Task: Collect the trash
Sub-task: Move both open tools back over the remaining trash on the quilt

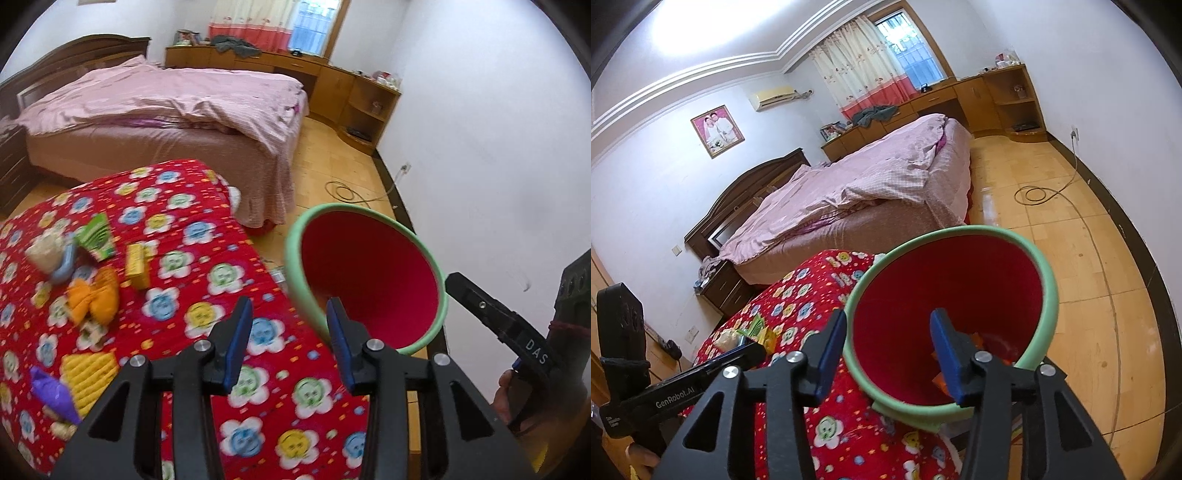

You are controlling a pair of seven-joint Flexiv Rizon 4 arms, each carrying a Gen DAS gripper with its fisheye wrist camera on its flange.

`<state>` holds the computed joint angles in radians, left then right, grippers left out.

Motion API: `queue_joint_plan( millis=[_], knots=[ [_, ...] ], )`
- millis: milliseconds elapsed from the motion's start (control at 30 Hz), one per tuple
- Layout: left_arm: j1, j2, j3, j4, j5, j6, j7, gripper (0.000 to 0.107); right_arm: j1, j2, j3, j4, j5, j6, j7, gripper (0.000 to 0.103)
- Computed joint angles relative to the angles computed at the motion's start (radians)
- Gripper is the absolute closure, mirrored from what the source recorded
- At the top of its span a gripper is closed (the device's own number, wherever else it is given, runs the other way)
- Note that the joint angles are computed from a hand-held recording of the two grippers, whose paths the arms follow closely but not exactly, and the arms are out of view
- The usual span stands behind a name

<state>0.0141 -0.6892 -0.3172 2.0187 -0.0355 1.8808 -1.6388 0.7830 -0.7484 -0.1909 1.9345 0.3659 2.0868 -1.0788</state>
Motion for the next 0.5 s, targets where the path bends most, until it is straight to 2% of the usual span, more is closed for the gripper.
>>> queue_joint_plan(
  millis=[500],
  knots=[
    [0.041,0.116,0.095,0.222,0.011,0.12,-0.146,0.065,0.069,0.007,0.02,-0.004,-0.03,-0.031,-0.002,0.038]
  ],
)
